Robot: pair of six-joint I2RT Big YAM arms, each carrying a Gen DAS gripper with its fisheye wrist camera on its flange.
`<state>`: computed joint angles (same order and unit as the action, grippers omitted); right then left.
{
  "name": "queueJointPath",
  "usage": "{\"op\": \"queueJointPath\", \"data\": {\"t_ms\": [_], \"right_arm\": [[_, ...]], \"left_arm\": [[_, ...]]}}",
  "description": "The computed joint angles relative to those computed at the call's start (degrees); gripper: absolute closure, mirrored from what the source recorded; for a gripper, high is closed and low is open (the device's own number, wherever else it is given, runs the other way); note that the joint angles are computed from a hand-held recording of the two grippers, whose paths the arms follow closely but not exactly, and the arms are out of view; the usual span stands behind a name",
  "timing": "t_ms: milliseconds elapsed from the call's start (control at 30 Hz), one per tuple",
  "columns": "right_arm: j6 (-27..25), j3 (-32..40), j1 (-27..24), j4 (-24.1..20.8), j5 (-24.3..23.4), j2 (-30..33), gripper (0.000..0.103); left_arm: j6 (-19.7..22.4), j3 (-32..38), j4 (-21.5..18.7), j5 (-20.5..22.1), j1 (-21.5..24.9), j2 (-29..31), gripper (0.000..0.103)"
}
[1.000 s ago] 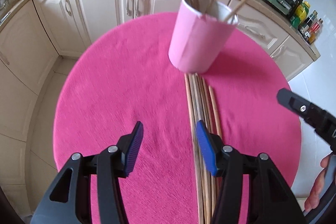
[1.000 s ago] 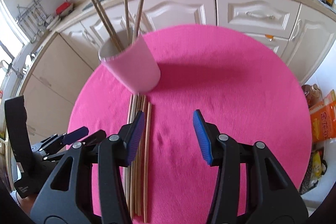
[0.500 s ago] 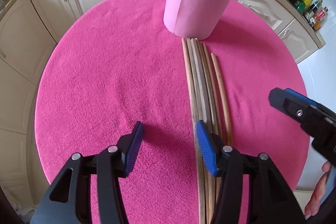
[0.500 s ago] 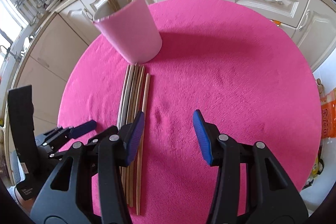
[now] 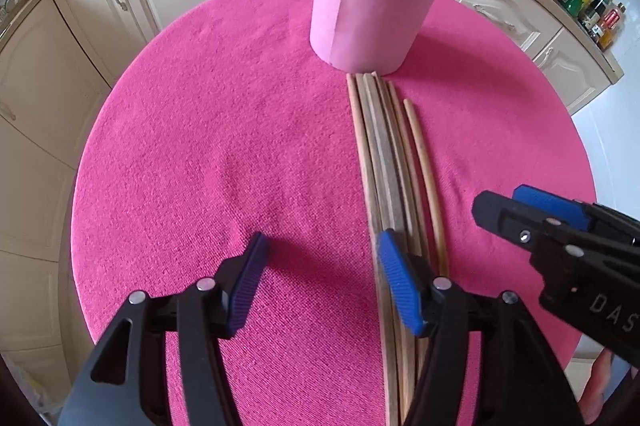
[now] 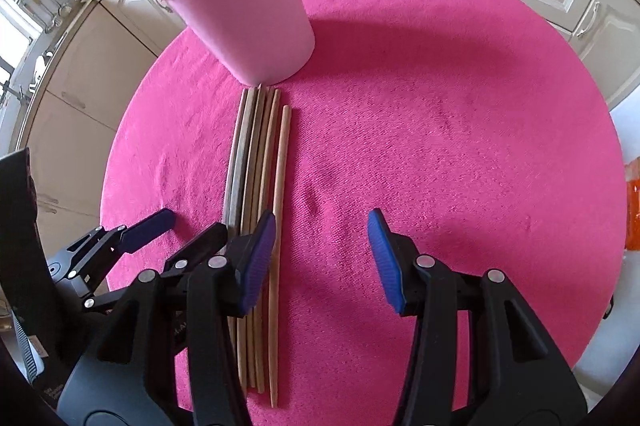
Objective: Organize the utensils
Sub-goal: 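Move both open grippers back over the remaining chopsticks on the table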
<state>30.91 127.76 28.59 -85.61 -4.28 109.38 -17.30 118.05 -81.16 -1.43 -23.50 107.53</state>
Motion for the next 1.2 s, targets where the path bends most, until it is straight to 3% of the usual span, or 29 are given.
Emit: {"op": "queueJointPath", "data": {"t_ms": [900,1200], "right_arm": [[3.3,-2.7,-0.3,0.3,-0.9,-1.0,0.055],[3.8,-2.4,-0.4,0.1,-0.8,-1.0,0.055]], "left_arm": [[-0.1,-1.6,1.5,0.7,0.1,-0.8,0.044],[-1.3,-2.0,2.0,3.6,1.0,-1.4,0.044]]}}
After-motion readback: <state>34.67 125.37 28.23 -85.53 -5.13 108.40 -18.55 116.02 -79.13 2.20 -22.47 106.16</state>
